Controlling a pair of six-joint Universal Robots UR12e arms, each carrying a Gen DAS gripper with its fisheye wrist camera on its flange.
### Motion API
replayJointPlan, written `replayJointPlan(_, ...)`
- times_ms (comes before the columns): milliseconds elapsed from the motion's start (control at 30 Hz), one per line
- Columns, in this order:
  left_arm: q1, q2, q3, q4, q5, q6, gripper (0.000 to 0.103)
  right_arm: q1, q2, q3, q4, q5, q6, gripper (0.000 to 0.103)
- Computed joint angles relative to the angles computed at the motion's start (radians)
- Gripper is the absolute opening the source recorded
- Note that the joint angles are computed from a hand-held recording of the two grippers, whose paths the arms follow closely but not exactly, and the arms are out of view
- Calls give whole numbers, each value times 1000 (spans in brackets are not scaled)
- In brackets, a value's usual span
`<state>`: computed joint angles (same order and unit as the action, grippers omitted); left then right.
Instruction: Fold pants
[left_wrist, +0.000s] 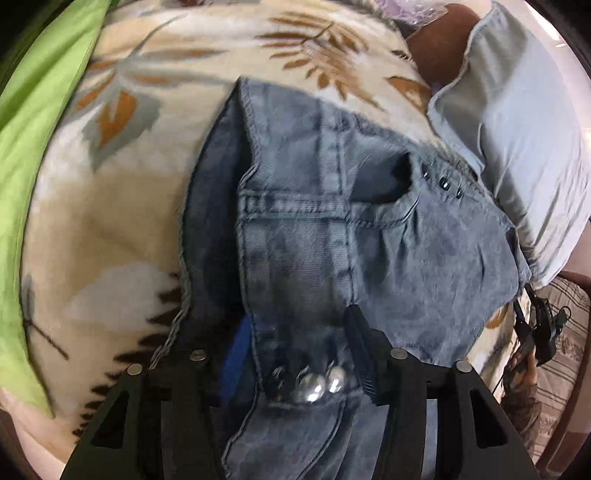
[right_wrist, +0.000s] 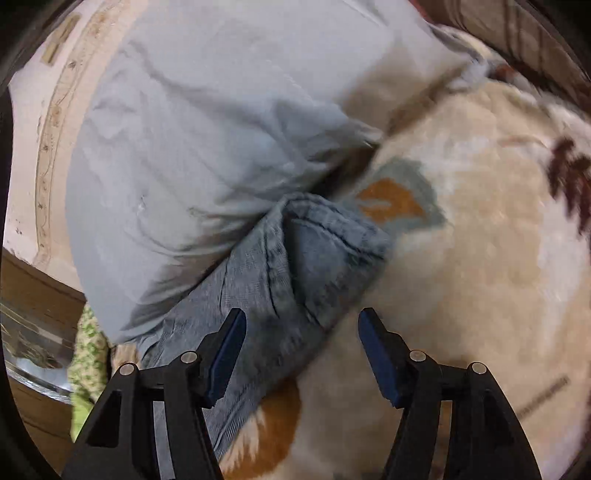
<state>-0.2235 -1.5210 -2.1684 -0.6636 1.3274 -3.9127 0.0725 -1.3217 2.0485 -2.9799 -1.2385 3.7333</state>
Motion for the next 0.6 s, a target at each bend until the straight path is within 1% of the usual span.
replayJointPlan(33,-6,-9,11,-7,12,-6,52,4,6,-6,3,-5,-9,26)
replayJointPlan(67,-10,-13,18,-10,20,-10,51,6,10,-17,29,-2,-20,19)
replayJointPlan(100,-14,-13,21,-12,25,-11,50,2,12,-17,20,9,-14,19)
replayJointPlan(133,-19,-12,23,-5,28,-4,40,-6,5,-3,-31,32,-1,18)
replayJointPlan(167,-19,-6,19,16,16,7,29,-15,-6,13,-91,51,12,18)
replayJointPlan(200,-17,-1,12,44,-1,11,28,-27,-22,32,-144,74,32,18)
replayJointPlan(233,-17,3,9,57,1,6,28,-43,-40,53,-192,110,51,6)
replayJointPlan(267,-22,2,10,65,17,3,28,-50,-60,68,-204,108,46,5)
replayJointPlan(300,-27,-6,15,58,33,9,28,-57,-79,82,-195,107,31,5)
replayJointPlan(333,-32,-23,27,27,46,12,28,-67,-94,95,-153,109,19,5)
replayJointPlan(367,-32,-36,32,9,43,10,28,-68,-103,103,-107,83,7,5)
replayJointPlan(433,-31,-52,33,12,39,1,26,-65,-105,104,47,16,-29,7)
replayJointPlan(467,-27,-45,28,19,30,-10,25,-63,-107,105,83,-2,-28,8)
replayJointPlan(500,-21,-32,20,28,13,-19,25,-67,-113,121,77,3,-22,9)
replayJointPlan(533,-17,-12,13,33,10,-16,25,-73,-126,139,44,4,-14,14)
replayJointPlan(567,-11,12,5,38,21,-6,25,-74,-133,142,38,-4,-11,16)
replayJointPlan(600,-4,33,-3,48,24,-4,25,-86,-143,149,26,15,-19,18)
